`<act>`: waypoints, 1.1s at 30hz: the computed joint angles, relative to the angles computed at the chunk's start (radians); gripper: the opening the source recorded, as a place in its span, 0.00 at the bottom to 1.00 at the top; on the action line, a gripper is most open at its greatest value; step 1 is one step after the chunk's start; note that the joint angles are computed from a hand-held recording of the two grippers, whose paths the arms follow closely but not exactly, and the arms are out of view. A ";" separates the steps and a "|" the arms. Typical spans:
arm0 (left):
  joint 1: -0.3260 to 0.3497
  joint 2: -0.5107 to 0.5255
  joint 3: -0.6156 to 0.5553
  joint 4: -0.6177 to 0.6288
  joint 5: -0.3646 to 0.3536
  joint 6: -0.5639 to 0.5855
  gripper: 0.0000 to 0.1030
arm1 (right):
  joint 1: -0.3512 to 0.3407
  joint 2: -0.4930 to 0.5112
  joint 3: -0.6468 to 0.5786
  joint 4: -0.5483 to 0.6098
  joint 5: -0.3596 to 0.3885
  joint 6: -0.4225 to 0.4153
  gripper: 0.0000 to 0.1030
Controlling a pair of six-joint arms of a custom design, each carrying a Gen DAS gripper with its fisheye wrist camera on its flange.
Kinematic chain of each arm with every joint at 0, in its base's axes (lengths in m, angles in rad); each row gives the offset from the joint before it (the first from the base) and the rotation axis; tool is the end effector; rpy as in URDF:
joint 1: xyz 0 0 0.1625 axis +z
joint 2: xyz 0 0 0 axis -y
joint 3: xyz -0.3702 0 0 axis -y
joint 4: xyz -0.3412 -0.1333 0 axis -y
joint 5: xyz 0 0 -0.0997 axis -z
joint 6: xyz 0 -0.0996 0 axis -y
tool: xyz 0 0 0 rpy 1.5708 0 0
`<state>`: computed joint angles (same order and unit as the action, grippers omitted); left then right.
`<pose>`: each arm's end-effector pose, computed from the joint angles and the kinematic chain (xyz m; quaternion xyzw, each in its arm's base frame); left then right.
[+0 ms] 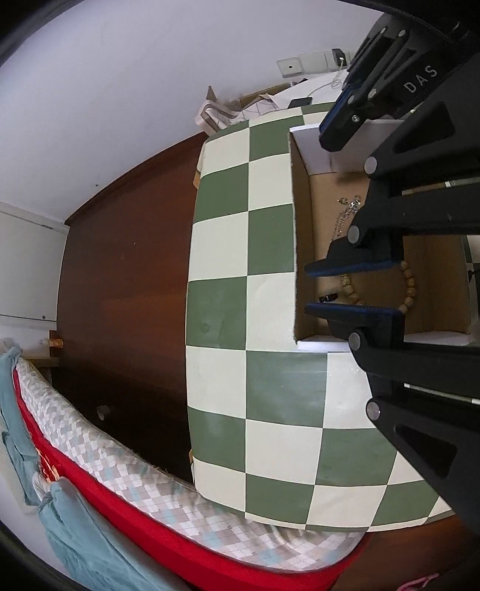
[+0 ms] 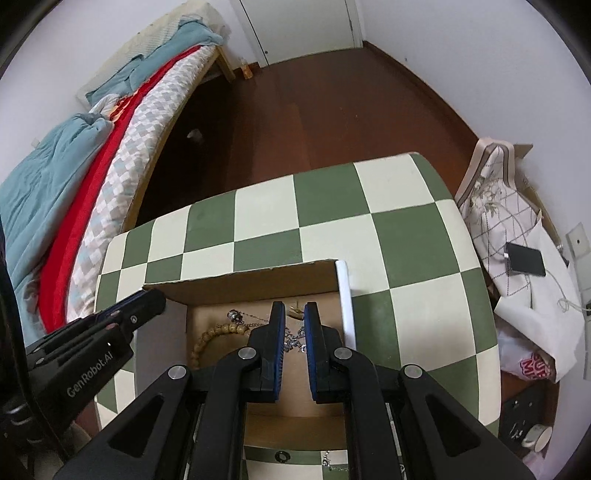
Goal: Organize jewelry
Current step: 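Open right gripper dropping gold ring while left gripper drops black ring into box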
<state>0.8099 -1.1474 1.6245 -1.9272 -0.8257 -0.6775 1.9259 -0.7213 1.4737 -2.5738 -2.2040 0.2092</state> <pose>-0.2306 -0.5334 0.2587 0.0607 0.9280 -0.1971 0.3104 0.2935 -0.5776 0.1207 0.0299 -0.9432 0.2001 0.2636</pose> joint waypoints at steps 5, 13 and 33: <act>-0.024 -0.018 0.004 -0.016 0.050 -0.017 0.77 | 0.003 -0.027 0.027 -0.023 -0.011 0.000 0.49; -0.092 -0.099 0.044 0.138 0.223 -0.128 1.00 | 0.061 -0.076 0.067 0.074 -0.152 0.051 0.95; -0.347 -0.341 0.192 0.666 0.272 -0.545 1.00 | 0.237 -0.201 0.326 -0.008 -0.250 0.114 0.99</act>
